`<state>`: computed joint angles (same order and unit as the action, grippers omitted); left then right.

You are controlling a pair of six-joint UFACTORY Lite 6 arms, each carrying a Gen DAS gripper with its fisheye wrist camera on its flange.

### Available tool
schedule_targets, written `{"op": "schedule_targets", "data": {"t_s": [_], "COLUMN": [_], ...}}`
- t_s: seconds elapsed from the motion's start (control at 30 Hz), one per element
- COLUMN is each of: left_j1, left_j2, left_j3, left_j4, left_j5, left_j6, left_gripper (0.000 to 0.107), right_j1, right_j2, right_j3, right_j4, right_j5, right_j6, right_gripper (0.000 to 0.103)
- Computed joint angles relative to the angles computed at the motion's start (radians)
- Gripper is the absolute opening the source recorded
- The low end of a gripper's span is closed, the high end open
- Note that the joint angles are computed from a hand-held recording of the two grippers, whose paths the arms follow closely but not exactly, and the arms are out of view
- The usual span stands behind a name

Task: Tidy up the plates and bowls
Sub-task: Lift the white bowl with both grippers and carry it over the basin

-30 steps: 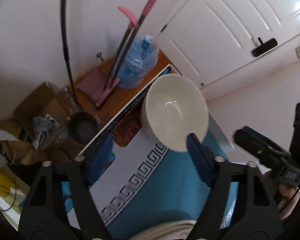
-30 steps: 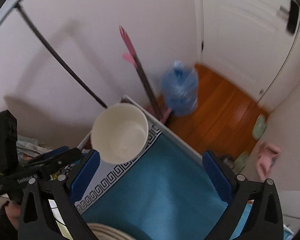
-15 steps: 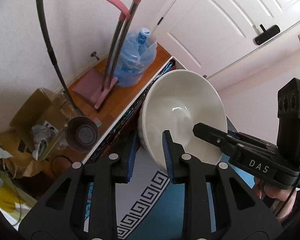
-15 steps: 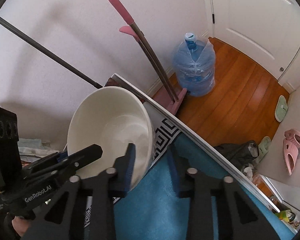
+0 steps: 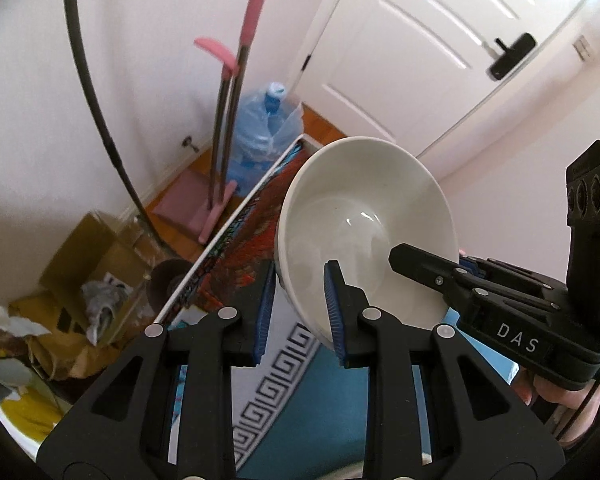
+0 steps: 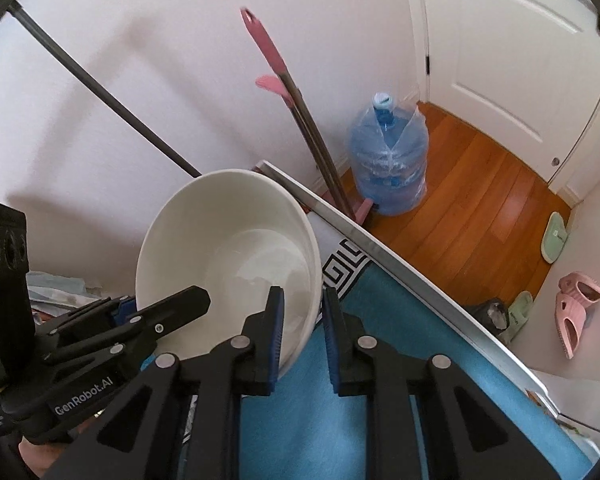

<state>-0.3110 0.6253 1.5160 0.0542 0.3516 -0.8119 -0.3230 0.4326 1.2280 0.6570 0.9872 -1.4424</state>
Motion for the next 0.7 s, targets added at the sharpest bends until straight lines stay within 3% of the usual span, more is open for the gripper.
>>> {"op": "schedule_targets", "data": {"t_s": [0.13, 0.33, 0.5, 0.7], "left_j1": [-0.070, -0.250, -0.448, -0.684], "left_j2": [-0.104, -0.223, -0.256, -0.149], "left_j3": [-0.038, -0.028, 0.042, 0.293], "left_j4": [0.154, 0.323, 0.420, 0.489], "left_j5": [0.041, 0.182, 0.299, 0.460], "left_j6": [-0.164, -0.367, -0.514, -0.598], "left_gripper": [0.022, 0.022, 0.022, 0.022], "right_j1": [-0.095, -0.329, -0.610, -0.902], "right_j2": [-0.125, -0.262, -0.239, -0.076], "right_j3": [-0.043, -0.041, 0.106, 0.408], "right_j4": [-0.004, -0.040, -0.067, -0.087], "right_j5": [0.080, 0.253, 0.460, 0.675], "right_j6": [-0.040, -0.138, -0.257, -0.347], "right_gripper": [0.018, 0.017, 0.018, 0.018]}}
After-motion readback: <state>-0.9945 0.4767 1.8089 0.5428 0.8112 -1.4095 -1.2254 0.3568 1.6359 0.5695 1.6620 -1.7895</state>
